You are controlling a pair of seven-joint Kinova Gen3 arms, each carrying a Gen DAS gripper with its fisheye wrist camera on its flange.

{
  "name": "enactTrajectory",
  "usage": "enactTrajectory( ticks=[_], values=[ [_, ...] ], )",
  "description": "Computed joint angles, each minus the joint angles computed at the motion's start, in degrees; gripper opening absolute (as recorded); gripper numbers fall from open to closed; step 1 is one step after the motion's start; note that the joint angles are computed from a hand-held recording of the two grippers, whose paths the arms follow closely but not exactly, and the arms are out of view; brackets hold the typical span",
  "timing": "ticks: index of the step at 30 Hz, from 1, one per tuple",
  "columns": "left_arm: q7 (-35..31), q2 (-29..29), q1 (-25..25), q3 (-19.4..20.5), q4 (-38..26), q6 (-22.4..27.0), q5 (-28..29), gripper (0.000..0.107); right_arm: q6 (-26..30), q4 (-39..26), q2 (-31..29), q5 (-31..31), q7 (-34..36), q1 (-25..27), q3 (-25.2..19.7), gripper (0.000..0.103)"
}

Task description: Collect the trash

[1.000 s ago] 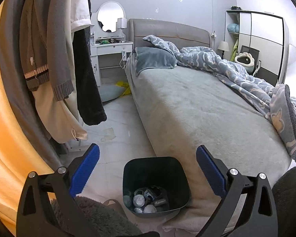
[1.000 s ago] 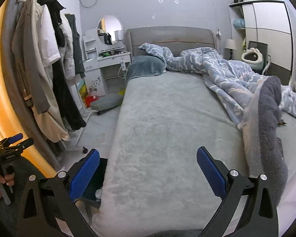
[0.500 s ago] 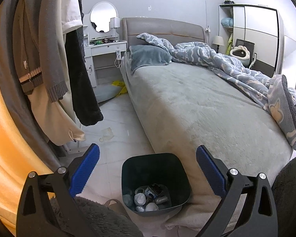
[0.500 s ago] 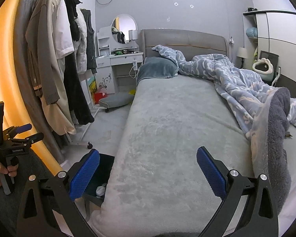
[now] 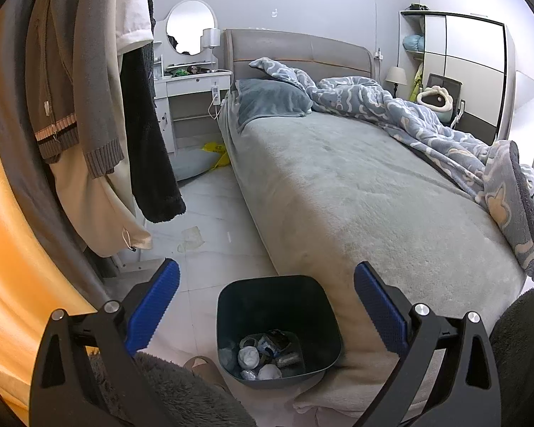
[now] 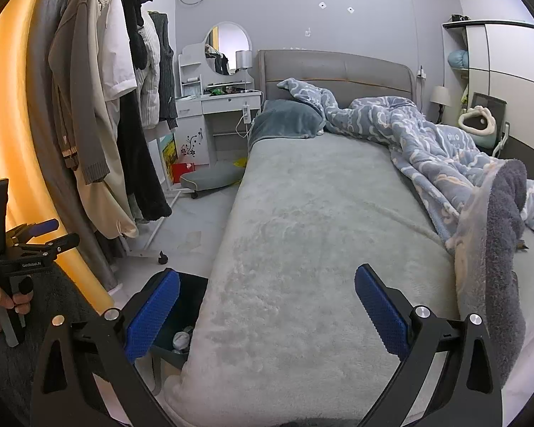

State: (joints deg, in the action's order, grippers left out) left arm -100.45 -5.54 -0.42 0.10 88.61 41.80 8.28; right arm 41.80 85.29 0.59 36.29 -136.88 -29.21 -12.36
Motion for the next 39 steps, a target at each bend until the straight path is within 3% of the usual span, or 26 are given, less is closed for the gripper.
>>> enactTrajectory(
  ticks=[39],
  values=[
    [-0.23, -0.07, -0.12, -0.17, 0.03, 0.15, 0.63, 0.100, 0.20, -0.12, 0.15, -0.88, 1.61, 0.10, 0.24, 0.100]
  ],
)
